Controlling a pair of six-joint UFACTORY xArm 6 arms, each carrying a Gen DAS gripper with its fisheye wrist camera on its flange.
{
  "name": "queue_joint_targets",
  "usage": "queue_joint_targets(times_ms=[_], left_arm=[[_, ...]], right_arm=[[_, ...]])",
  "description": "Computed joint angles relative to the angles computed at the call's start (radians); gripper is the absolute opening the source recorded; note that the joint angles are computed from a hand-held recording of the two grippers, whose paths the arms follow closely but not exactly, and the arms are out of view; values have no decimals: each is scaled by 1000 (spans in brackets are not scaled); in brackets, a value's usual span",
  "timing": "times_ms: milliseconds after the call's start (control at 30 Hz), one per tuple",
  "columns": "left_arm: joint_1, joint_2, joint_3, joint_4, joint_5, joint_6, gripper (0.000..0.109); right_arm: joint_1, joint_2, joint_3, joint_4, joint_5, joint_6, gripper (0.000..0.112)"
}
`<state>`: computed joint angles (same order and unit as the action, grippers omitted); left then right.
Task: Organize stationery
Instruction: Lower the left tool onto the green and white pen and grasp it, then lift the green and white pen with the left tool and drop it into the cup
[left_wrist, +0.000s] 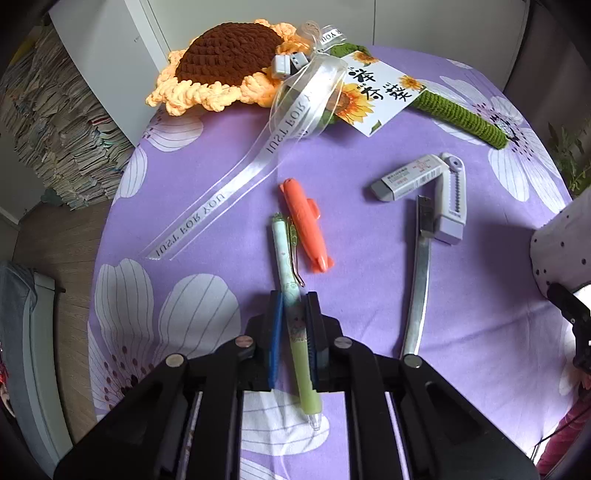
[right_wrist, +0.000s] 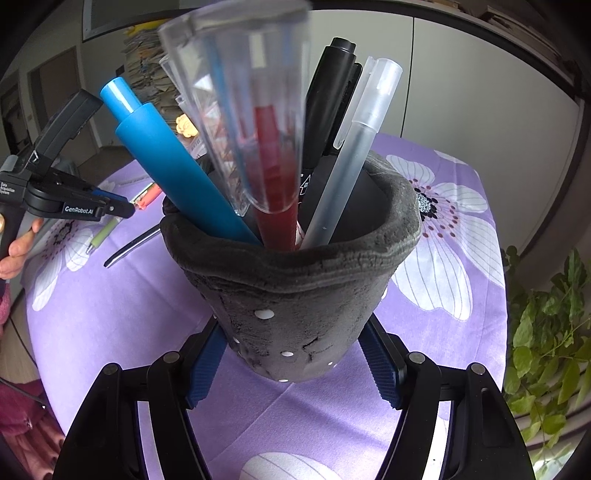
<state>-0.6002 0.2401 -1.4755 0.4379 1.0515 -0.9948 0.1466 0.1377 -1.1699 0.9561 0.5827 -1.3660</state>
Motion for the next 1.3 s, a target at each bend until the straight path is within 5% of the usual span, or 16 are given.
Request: queue_joint_targets(times_ms=[367,500,667,833,1300], left_arm=[[-64,-48,38,-46,35,91,12],[-63,-6,-27,-1,42,61,43],[-39,73,-127,25,96,77,41],[-23,68,-114,-15,71,94,13],[-72,-58,-60,45,-81,41,12]], right_arm=[[4,-1,3,-1,-9,6,72],[3,-2,4,-1,-10,6,72],[3,-2,3,-1,-8,8,72],[2,2,-2,-1,-4,13,72],[3,-1,2,-3,-9,13,72]])
